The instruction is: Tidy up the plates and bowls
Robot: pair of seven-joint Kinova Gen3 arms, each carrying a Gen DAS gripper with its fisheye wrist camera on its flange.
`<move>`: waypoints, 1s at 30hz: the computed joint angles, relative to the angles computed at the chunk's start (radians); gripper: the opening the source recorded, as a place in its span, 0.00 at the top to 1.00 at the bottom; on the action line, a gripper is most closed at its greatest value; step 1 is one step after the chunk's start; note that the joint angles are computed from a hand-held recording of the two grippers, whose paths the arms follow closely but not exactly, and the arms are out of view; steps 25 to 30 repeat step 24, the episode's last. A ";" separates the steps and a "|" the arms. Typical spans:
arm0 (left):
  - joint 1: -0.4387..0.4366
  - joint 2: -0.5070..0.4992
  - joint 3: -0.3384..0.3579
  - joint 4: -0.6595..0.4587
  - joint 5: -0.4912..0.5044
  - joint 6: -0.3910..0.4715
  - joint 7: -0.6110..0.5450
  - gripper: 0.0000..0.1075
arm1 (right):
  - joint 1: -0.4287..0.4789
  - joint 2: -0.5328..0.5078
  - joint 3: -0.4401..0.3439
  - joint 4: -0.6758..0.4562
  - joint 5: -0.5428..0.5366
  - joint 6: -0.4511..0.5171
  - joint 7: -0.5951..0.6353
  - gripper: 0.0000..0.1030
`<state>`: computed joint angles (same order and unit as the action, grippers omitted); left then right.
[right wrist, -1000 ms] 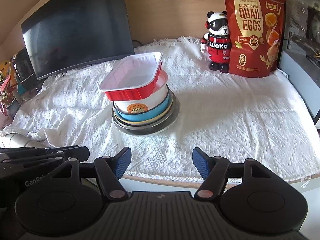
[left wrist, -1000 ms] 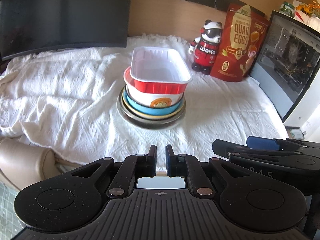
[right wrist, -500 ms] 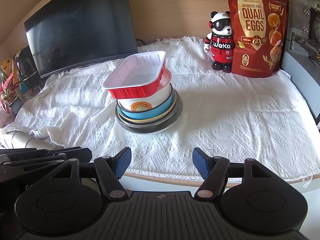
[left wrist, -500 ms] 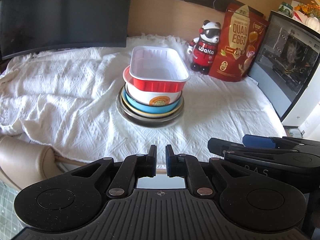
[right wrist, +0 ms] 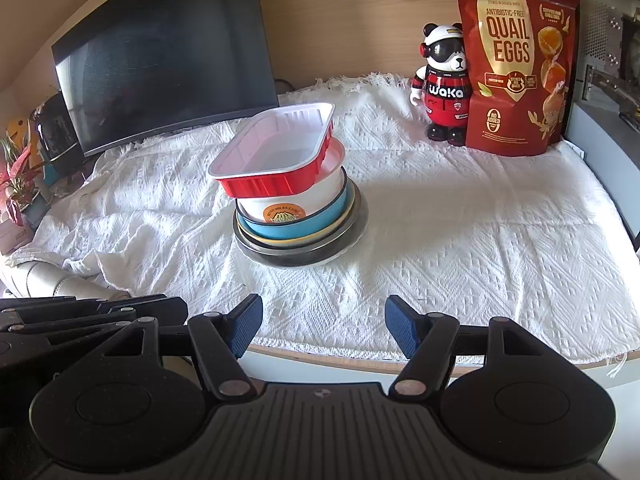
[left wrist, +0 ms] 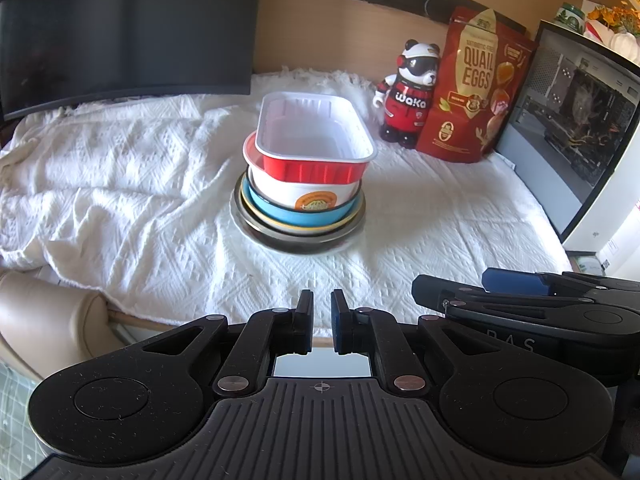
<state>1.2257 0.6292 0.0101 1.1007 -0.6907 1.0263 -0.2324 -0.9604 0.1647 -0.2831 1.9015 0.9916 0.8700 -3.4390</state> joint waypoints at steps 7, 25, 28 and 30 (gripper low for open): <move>0.003 0.001 -0.001 -0.002 -0.001 0.000 0.000 0.91 | -0.001 -0.001 -0.002 0.000 -0.006 -0.003 0.006 0.34; 0.022 -0.005 -0.016 0.022 -0.034 -0.015 0.043 0.90 | -0.002 0.006 -0.001 -0.019 -0.018 0.008 0.042 0.34; 0.022 -0.005 -0.016 0.022 -0.034 -0.015 0.043 0.90 | -0.002 0.006 -0.001 -0.019 -0.018 0.008 0.042 0.34; 0.022 -0.005 -0.016 0.022 -0.034 -0.015 0.043 0.90 | -0.002 0.006 -0.001 -0.019 -0.018 0.008 0.042 0.34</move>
